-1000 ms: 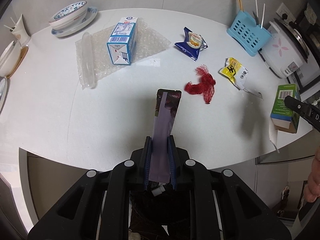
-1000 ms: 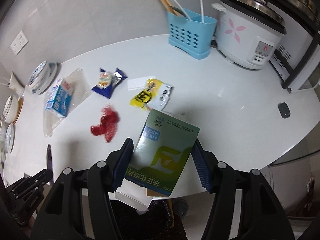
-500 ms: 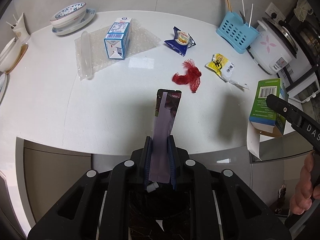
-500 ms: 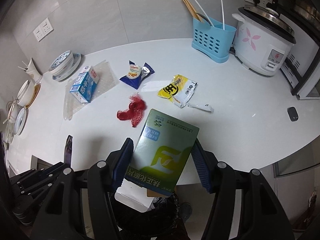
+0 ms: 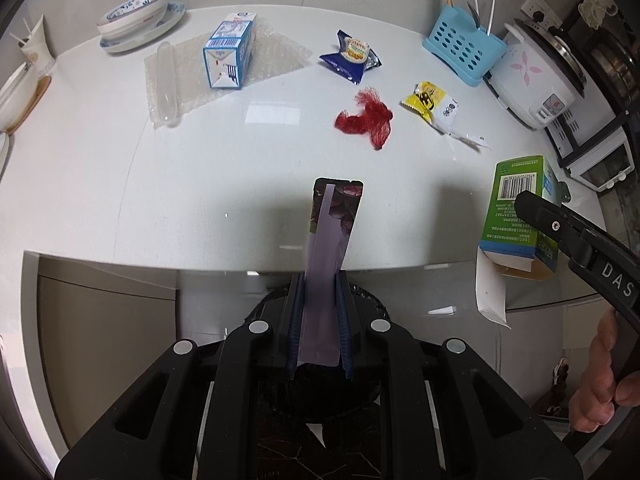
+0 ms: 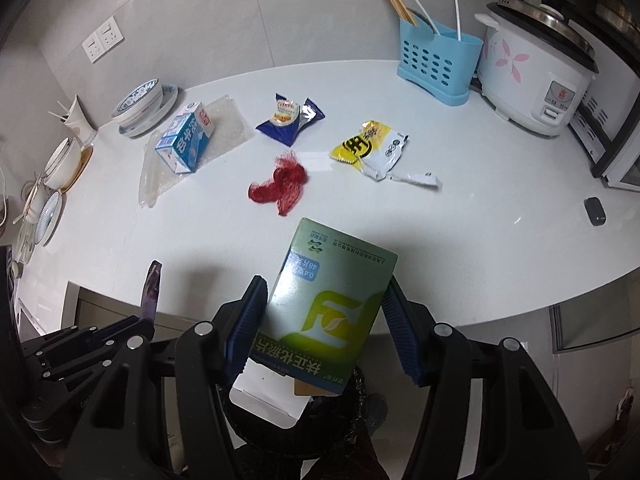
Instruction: Collect trash
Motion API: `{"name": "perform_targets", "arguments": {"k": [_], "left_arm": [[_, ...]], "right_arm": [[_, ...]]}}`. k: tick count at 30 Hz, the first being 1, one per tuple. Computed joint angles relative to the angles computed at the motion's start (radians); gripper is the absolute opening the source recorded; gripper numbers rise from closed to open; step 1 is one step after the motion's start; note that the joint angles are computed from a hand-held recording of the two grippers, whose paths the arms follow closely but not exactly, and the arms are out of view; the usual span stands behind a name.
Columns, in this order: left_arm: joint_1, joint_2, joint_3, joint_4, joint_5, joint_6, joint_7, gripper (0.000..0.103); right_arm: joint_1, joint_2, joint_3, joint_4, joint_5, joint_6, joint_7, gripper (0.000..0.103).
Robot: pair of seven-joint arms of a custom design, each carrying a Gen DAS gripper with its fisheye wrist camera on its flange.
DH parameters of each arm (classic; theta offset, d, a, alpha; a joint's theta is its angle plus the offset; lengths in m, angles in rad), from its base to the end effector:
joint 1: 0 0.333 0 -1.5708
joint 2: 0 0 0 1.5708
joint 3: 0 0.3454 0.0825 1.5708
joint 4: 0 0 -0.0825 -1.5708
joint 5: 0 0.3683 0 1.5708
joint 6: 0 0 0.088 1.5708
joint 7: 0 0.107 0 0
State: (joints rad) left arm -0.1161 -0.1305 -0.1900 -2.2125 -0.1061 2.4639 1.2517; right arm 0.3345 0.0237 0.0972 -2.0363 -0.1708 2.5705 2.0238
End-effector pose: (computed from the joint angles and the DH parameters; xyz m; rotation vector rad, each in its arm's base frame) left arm 0.4952 -0.1600 0.5102 -2.1820 2.0146 -0.5475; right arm 0.5290 0.2462 0.5256 -1.9828 1.7978 -0.3954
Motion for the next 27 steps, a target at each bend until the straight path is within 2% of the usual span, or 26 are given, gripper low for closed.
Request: {"name": "perform_targets", "arguments": {"k": [27], "left_arm": [[-0.031, -0.085, -0.015, -0.189, -0.078, 0.021, 0.062, 0.015]], "right_arm": [[0.025, -0.087, 0.008, -0.209, 0.08, 0.039, -0.079, 0.056]]}}
